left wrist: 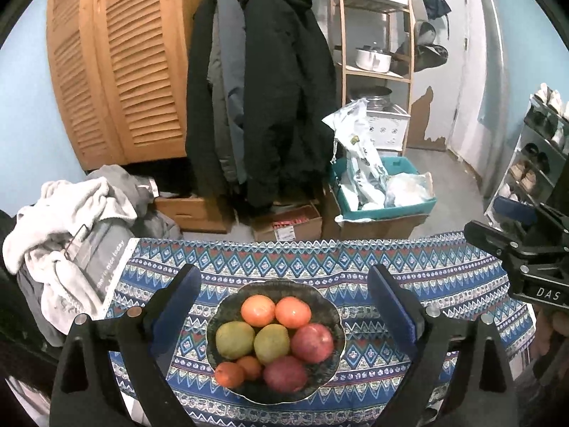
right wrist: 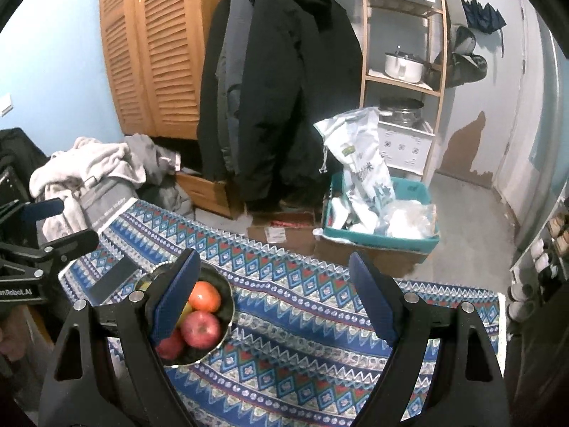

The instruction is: Organize fruits

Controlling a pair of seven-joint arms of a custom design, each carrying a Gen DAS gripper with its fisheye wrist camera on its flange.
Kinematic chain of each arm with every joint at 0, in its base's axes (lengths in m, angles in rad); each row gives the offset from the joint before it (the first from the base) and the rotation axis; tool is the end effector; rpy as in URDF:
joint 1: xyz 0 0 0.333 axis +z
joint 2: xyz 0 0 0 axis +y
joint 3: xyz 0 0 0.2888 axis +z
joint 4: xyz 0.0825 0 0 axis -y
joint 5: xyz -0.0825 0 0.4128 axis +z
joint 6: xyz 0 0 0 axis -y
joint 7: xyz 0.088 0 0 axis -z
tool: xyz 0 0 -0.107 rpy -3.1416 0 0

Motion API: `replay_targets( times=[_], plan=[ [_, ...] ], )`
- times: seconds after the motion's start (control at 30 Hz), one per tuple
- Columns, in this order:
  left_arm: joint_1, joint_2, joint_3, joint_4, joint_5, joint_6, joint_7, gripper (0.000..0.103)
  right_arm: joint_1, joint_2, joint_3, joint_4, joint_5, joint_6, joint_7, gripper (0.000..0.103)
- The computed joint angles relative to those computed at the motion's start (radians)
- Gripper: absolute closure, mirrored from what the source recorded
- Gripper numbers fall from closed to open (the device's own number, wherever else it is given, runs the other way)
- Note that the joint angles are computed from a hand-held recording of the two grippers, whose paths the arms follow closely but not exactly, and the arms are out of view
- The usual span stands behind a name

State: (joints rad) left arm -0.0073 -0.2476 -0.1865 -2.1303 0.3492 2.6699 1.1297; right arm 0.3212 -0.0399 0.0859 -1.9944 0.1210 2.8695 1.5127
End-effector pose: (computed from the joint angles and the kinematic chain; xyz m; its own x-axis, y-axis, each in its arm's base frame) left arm 0.5518 -0.1263 0.5671 0.0127 -0.9982 -0.0592 -0.6766 0.0350 -0.7355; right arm 0.5744 0.2411 0.5509 0.3860 -0.9204 -0.0627 -0.5812 -0.1899 -0.7913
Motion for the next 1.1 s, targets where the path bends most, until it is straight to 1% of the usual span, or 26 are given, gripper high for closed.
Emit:
replay_targets(
  times=[0.53, 0.63, 0.73, 1.1],
  plan=[
    [-0.007, 0.006, -0.004, 0.01, 0.013, -0.012, -0.007, 0.006, -0.004, -0.015, -0.004, -0.019, 0.011, 0.003, -0.012, 0.019],
    [-0.004, 0.004, -0.006, 0.007, 0.022, -0.011, -0.014, 0.002, -0.004, -0.013, -0.004, -0.016, 0.015, 0.0, -0.017, 0.019],
    [0.0, 0.001, -0.008, 0.004, 0.037, -0.007, -0.024, 0.002, -0.005, -0.013, -0.003, -0.017, 0.007, 0.001, -0.009, 0.019],
    [0.003, -0.002, -0.007, 0.007, 0.046, -0.032, -0.04, 0.002, -0.004, -0.012, -0.003, -0.015, 0.007, 0.0, -0.009, 0.019]
  ],
)
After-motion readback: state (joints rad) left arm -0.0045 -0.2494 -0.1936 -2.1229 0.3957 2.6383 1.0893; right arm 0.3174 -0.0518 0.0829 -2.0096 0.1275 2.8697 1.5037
